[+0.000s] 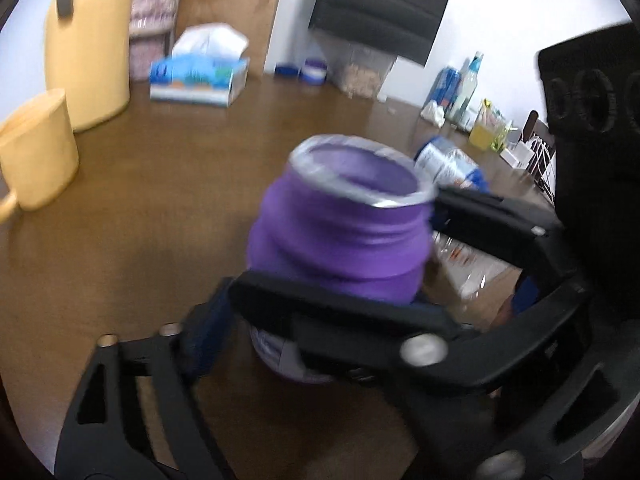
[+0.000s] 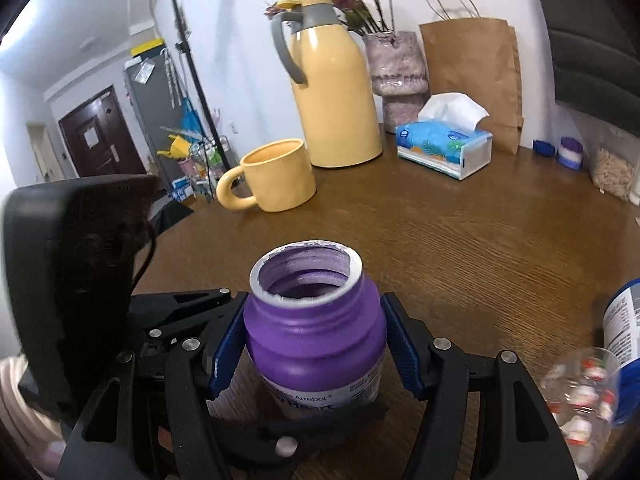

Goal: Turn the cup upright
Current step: 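Lower the upright bottle onto the table and open both grippers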

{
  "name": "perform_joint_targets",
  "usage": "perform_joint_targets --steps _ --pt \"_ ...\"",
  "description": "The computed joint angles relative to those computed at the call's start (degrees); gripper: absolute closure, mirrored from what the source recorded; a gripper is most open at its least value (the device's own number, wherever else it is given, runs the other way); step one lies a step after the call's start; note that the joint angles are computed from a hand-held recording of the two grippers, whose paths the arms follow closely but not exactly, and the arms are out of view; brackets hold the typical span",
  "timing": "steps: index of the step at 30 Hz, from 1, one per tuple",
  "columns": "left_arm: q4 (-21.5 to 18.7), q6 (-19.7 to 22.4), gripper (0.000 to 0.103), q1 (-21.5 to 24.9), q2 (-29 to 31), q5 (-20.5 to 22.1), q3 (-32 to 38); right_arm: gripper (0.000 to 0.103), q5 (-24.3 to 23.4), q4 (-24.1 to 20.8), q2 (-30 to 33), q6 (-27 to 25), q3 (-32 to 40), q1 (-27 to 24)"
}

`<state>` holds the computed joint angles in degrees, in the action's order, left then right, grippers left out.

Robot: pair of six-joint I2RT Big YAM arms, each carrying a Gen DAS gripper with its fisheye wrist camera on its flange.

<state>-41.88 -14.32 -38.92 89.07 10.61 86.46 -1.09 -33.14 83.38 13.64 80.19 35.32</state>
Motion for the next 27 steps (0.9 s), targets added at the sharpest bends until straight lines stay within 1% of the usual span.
perform_joint_targets --steps 1,3,4,5,7,10,11,13,15,17,19,21,25,27 --pt "-0.1 -0.1 0.021 0.0 -0.3 0.0 -0.3 0.034 -0.5 -0.1 -0.4 0.1 -0.5 -0.1" --pt "0.3 -0.4 0.017 0.0 -1.3 -0.4 -1.3 0.034 0.5 -0.2 -1.2 0.3 -1.3 0.0" --pt "0.3 -0.6 0.008 0.0 -1.6 -0.3 -1.7 0.034 1.0 -0.2 -1.5 0.4 -1.6 0.1" --pt "0.2 -0.9 0.005 0.0 -1.8 -0.5 -1.9 0.034 1.2 -0.3 -1.6 0.4 -1.7 0.2" --pt "0.7 -1.2 0.005 -0.1 -2.4 -0.8 -2.5 0.033 0.2 -1.6 -1.0 0.9 -0.8 0.0" --pt "0.5 -1.0 0.005 -1.0 -2.8 -3.0 -2.3 0.031 0.6 -3.5 -0.2 1.3 0.4 0.2" --pt "0.6 -1.1 0.005 -1.1 -3.0 -3.3 -2.4 0.027 1.3 -4.3 -0.1 1.4 0.8 0.4" --pt "0.6 -1.3 0.005 -1.4 -3.7 -4.4 -2.8 0.023 3.2 -5.1 -0.7 1.8 0.6 0.9" --pt "1.1 -1.4 0.001 -1.5 -4.6 -5.1 -3.6 0.023 4.2 -4.9 -1.9 2.0 -0.3 1.3" --pt "1.7 -1.4 0.000 -1.8 -5.6 -6.4 -4.4 0.022 5.5 -5.1 -3.4 2.4 -1.3 1.8" --pt "1.6 -1.4 0.000 -2.3 -6.5 -7.8 -4.9 0.018 7.3 -5.6 -5.2 2.8 -2.2 2.5" --pt "0.9 -1.5 0.000 -3.0 -7.7 -9.8 -5.3 0.018 9.5 -6.4 -7.3 2.8 -3.3 3.3" --pt "2.0 -0.8 0.000 -4.7 -11.2 -13.4 -7.6 0.018 14.7 -8.7 -12.4 4.5 -5.9 4.9" --pt "1.8 -0.7 0.000 -5.8 -13.1 -16.6 -8.5 0.018 18.1 -11.5 -14.8 6.7 -6.7 6.0"
